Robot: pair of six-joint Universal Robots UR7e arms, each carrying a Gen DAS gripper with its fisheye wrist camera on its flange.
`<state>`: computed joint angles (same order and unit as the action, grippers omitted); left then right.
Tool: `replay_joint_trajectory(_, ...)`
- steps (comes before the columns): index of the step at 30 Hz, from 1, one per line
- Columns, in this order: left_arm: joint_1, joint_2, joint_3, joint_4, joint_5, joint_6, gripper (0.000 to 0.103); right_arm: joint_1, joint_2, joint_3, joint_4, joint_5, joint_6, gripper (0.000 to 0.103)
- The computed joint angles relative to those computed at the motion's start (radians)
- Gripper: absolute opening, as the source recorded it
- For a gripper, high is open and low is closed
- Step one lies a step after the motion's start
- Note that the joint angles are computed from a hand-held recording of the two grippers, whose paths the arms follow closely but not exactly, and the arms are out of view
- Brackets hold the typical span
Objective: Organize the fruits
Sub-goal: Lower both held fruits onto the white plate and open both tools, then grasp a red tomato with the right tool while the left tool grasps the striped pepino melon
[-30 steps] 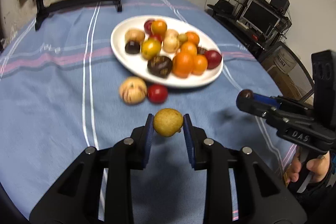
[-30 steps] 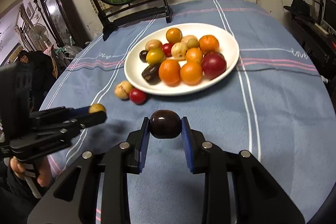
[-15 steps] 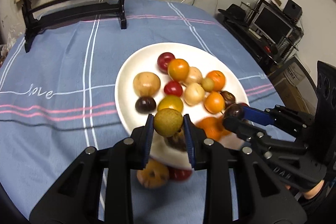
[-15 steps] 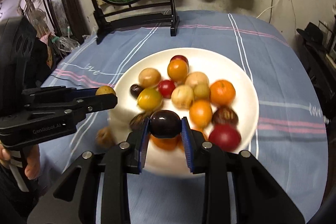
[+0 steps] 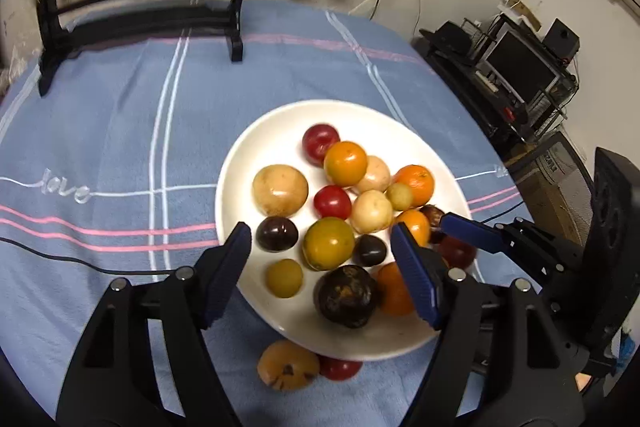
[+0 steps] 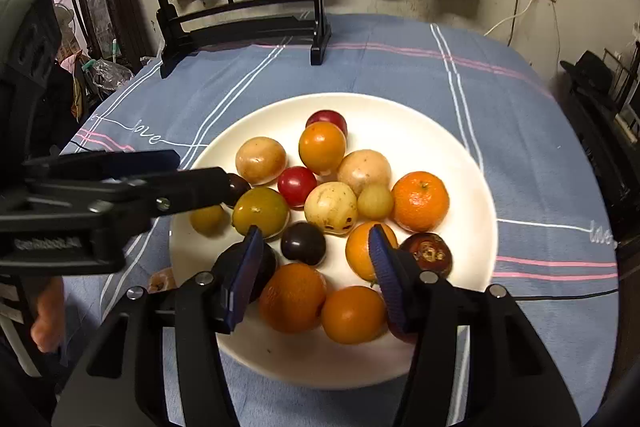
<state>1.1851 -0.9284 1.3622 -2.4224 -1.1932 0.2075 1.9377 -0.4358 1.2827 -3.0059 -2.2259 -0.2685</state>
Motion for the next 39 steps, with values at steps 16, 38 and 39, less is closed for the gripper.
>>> replay_joint_trajectory(16, 0.006, -0.329, 0.419, -0.203, 0.007, 0.012, 0.074, 0.055, -0.087, 0.324, -0.085, 0.171, 0.167, 0.059)
replay_joint_trajectory(38, 0.065, -0.351, 0.416, -0.173, -0.028, 0.018, 0.074, 0.038, 0.098, 0.051, 0.011, -0.014, 0.113, 0.03)
replay_joint_trajectory(39, 0.064, -0.348, 0.414, -0.17, -0.021, 0.018, 0.074, 0.036, 0.082, 0.071, 0.015, 0.008, 0.132, 0.03)
